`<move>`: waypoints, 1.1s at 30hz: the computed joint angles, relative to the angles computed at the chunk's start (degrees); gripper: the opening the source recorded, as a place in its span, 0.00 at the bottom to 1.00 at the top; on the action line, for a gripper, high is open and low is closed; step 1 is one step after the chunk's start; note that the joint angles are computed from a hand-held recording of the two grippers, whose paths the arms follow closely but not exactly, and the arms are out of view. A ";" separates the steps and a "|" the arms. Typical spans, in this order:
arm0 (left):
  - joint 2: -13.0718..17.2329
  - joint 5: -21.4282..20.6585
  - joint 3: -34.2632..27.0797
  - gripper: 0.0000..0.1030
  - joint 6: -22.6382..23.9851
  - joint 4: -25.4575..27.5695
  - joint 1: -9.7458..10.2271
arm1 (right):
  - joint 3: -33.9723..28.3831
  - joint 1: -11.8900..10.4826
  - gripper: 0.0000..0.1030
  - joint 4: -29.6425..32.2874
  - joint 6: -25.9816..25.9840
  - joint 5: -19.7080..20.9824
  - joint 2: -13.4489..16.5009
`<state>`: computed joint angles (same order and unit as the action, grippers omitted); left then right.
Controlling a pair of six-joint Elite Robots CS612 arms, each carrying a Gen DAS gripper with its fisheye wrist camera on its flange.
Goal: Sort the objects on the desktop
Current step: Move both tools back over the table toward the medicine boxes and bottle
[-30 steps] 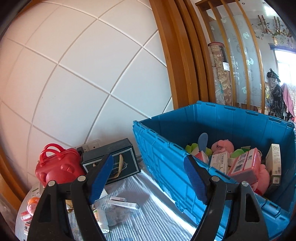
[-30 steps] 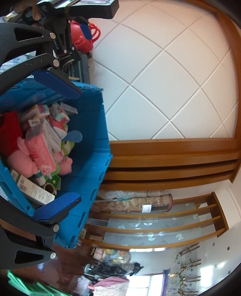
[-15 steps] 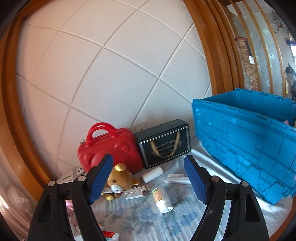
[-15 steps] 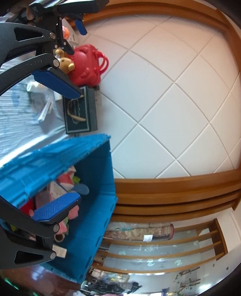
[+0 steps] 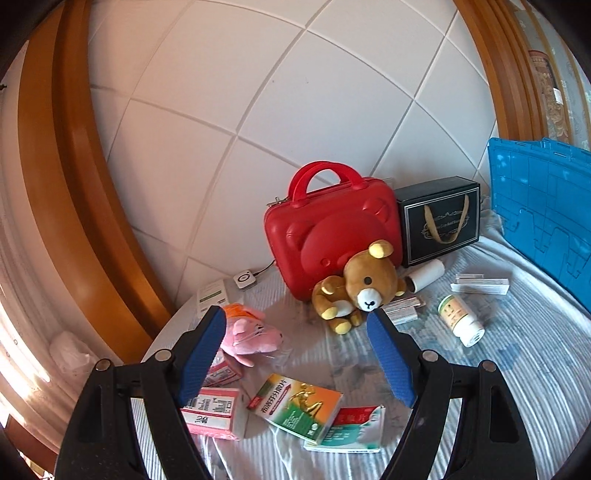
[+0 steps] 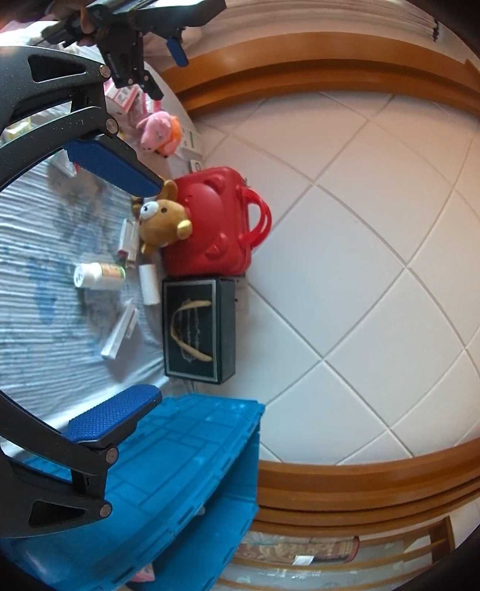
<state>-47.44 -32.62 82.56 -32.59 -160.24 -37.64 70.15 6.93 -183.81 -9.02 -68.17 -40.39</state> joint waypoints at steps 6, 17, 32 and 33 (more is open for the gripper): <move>-0.89 -1.08 2.36 0.76 -7.92 6.77 1.57 | -6.09 1.74 1.00 10.46 -6.52 2.35 4.03; 0.58 -11.02 3.70 0.76 -23.70 17.35 4.19 | -19.90 2.86 1.00 26.33 -11.17 2.42 11.93; 2.07 -16.62 2.78 0.76 -20.35 16.27 4.45 | -30.61 4.67 1.00 40.29 -21.58 4.23 18.72; 2.15 -16.83 2.64 0.76 -20.10 16.56 4.37 | -31.95 4.68 1.00 40.83 -20.50 2.88 19.46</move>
